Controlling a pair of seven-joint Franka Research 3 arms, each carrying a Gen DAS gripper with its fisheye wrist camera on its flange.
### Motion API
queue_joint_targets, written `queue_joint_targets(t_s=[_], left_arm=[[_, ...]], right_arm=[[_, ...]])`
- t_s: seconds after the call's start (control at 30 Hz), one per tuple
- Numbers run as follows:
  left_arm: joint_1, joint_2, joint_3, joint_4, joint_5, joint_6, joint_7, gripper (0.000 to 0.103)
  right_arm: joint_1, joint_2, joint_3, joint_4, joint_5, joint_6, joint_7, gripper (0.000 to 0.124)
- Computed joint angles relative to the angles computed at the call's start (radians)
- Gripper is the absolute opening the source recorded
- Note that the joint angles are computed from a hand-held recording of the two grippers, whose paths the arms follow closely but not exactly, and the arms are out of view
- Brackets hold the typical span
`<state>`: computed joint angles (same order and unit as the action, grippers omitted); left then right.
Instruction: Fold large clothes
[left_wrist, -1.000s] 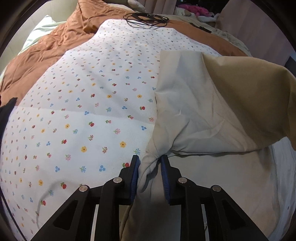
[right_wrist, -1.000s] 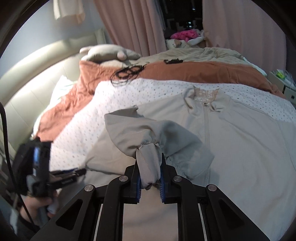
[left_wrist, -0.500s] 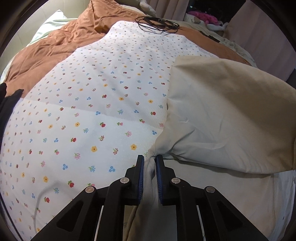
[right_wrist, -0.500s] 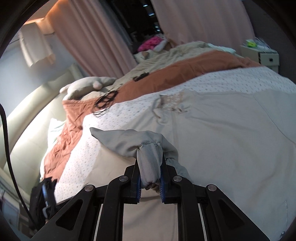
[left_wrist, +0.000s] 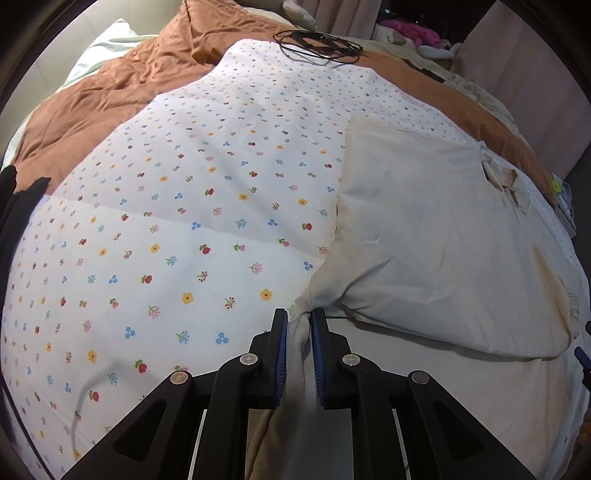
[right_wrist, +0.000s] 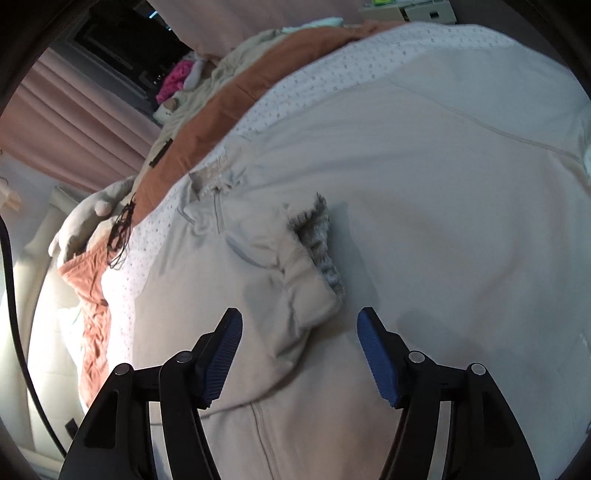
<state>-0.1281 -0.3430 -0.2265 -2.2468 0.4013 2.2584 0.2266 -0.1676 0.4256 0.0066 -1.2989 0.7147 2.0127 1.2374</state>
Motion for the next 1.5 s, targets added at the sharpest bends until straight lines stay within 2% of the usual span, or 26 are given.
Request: queue_joint_targets(t_s=[0.1,0.2,0.23,0.27,0.3,0.33,0.43,0.57,0.6,0.67,0.7,0.73,0.8,0.83,0.87,0.9,1.0,1.23,1.37,1.5], left_arm=[[0.0,-0.001,0.0,-0.002,0.001,0.002,0.0,0.014],[0.0,0.0,0.0,0.0,0.0,0.0,-0.001,0.014],[0.0,0.002,-0.001,0.002,0.0,-0.002,-0.002,0.014],[0.0,0.005,-0.002,0.005,0.0,-0.006,-0.003,0.014],[-0.001,0.009,-0.004,0.01,0.001,-0.012,-0.005,0.014],[-0.002,0.013,-0.004,0.014,0.002,-0.016,-0.003,0.014],[-0.006,0.025,-0.005,0.026,0.004,-0.033,0.011,0.014],[-0.01,0.031,-0.003,0.042,-0.005,-0.054,0.01,0.014],[-0.01,0.029,-0.004,0.048,-0.005,-0.06,0.001,0.014],[-0.011,0.019,-0.005,0.053,-0.008,-0.067,-0.01,0.015],[-0.012,0.014,-0.006,0.057,-0.01,-0.076,-0.013,0.015],[-0.014,0.006,-0.007,0.06,-0.013,-0.079,-0.019,0.02],[-0.017,-0.018,-0.011,0.049,-0.006,-0.049,-0.031,0.046],[-0.016,-0.027,-0.017,0.049,0.006,-0.036,-0.042,0.068],[-0.012,-0.036,-0.027,0.051,0.027,-0.028,-0.058,0.083],[-0.006,-0.043,-0.04,0.06,0.053,-0.031,-0.077,0.086],[-0.004,-0.052,-0.069,0.097,0.109,-0.064,-0.108,0.088],[-0.03,-0.031,-0.096,0.172,0.129,-0.079,-0.159,0.089],[-0.049,0.023,-0.118,0.243,0.169,-0.113,-0.174,0.089],[-0.079,0.087,-0.126,0.3,0.206,-0.117,-0.19,0.089]], right_arm=[[0.004,0.011,0.006,-0.002,-0.003,-0.019,-0.008,0.065],[-0.009,0.037,0.027,0.002,0.055,-0.035,-0.034,0.065],[-0.01,0.046,0.03,0.006,0.066,-0.034,-0.039,0.061],[-0.007,0.054,0.034,0.01,0.072,-0.026,-0.048,0.053],[-0.003,0.061,0.035,0.017,0.068,-0.022,-0.057,0.023],[0.003,0.071,0.034,0.03,0.058,-0.018,-0.063,0.012],[-0.003,0.091,0.042,0.046,0.081,0.008,-0.069,0.012],[0.002,0.135,0.04,0.107,0.039,-0.02,-0.021,0.012],[0.005,0.14,0.037,0.12,0.019,-0.032,-0.005,0.013],[-0.003,0.142,0.038,0.132,0.012,-0.052,0.015,0.025],[-0.008,0.138,0.038,0.134,0.009,-0.057,0.019,0.038],[-0.013,0.131,0.037,0.132,0.008,-0.052,0.015,0.056],[-0.022,0.095,0.031,0.097,0.013,-0.007,-0.006,0.075],[-0.027,0.084,0.027,0.089,0.015,0.011,-0.017,0.075],[-0.034,0.079,0.023,0.093,0.014,0.013,-0.025,0.075],[-0.045,0.081,0.022,0.106,0.019,0.005,-0.032,0.075],[-0.078,0.091,0.023,0.145,0.044,-0.016,-0.04,0.075],[-0.152,0.119,0.014,0.226,0.073,0.0,-0.062,0.075],[-0.205,0.193,0.018,0.337,0.08,0.004,-0.019,0.075],[-0.272,0.314,0.043,0.518,0.071,-0.034,0.072,0.075]])
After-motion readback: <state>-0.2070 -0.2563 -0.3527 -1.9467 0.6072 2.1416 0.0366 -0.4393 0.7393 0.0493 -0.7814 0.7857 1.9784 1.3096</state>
